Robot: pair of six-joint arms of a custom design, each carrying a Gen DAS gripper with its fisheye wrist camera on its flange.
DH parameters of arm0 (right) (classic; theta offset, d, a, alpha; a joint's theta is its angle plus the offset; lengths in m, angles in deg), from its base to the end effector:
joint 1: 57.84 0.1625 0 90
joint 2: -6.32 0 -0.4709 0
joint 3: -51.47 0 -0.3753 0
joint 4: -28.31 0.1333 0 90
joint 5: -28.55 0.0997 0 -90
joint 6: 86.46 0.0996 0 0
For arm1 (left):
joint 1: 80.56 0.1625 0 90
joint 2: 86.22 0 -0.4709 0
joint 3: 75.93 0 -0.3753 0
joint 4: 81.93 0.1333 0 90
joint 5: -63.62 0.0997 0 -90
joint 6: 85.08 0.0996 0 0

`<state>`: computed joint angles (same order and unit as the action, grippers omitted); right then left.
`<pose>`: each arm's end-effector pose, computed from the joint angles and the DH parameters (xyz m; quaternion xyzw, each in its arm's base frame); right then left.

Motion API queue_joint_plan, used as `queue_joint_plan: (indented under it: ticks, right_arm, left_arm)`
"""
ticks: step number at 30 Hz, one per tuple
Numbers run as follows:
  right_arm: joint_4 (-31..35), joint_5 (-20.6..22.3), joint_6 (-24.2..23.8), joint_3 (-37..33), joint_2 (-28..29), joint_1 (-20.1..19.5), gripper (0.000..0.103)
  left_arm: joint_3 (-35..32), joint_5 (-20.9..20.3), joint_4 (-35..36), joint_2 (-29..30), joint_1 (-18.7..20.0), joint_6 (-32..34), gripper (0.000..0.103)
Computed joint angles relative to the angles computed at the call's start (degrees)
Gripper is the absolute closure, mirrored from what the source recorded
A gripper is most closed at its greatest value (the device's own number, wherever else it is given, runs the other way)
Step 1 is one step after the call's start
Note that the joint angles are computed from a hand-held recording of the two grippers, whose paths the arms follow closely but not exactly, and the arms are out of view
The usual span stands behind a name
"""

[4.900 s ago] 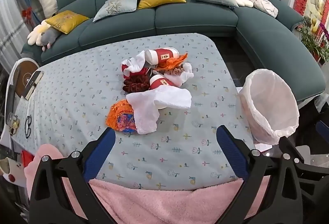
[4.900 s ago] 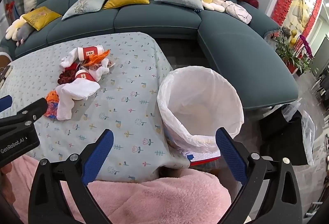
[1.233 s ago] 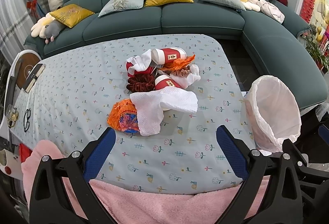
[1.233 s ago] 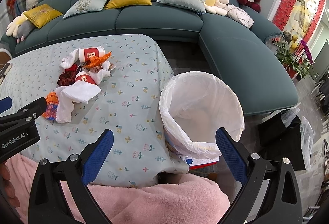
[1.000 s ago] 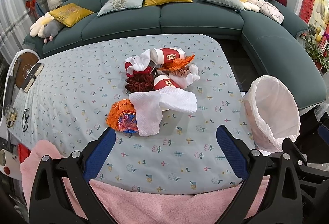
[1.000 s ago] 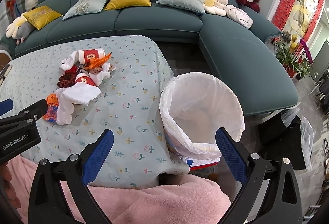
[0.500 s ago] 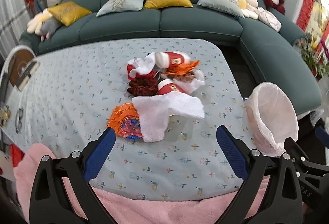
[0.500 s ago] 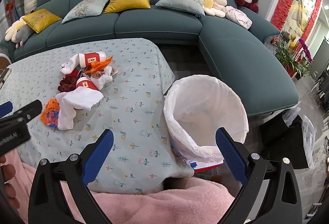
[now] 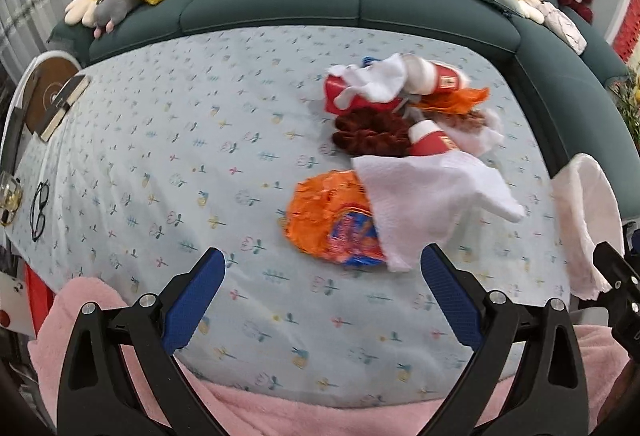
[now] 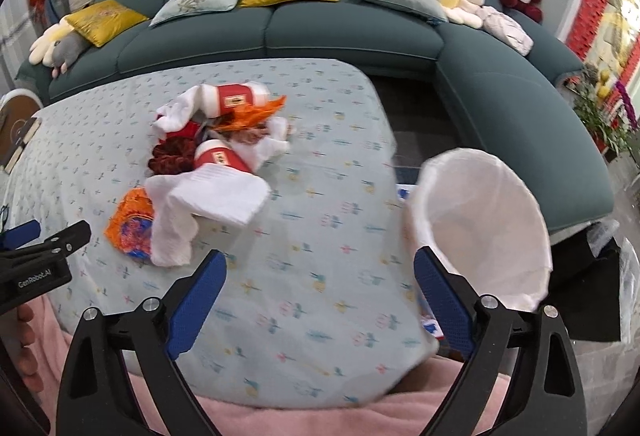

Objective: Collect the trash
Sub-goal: 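Grasp the orange snack bag with the left tool while the right tool grasps the white towel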

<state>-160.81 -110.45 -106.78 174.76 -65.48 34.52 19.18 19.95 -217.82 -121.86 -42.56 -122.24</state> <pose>0.0785 -0.4934 0.3458 -0.0005 -0.8492 0.3037 0.4321 -0.3890 -0.5645 0.0234 0.1640 0.8993 -0.1968 0.3545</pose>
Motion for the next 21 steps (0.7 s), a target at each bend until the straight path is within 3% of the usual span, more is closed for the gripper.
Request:
queue_joint_plan:
  ticks: [5, 8, 16, 20, 21]
  right_arm:
    - [1.77, 1.18, 0.15, -2.73, 4.04, -0.01, 0.023]
    - [3.18, 1.14, -0.28, -4.6, 6.83, -0.09, 0.035]
    - [7.78, 1.48, 1.91, -8.32, 10.67, -0.94, 0.049]
    - [8.61, 1.54, 1.53, -9.64, 11.77, -1.07, 0.058]
    - [9.14, 1.66, 1.64, -9.93, 11.93, -1.15, 0.068]
  left_arm:
    - [-0.16, -0.9, -1.06, -0.04, 2.16, 1.93, 0.009]
    - [-0.68, -1.56, -1.64, 0.47, 3.17, 3.37, 0.01]
    - [-4.12, -5.37, -2.38, 3.51, 5.74, 7.77, 0.02]
    - [-6.06, -6.93, -1.98, 5.21, 6.92, 8.68, 0.032]
    - [-6.34, -7.31, -1.85, 5.47, 7.14, 8.94, 0.041]
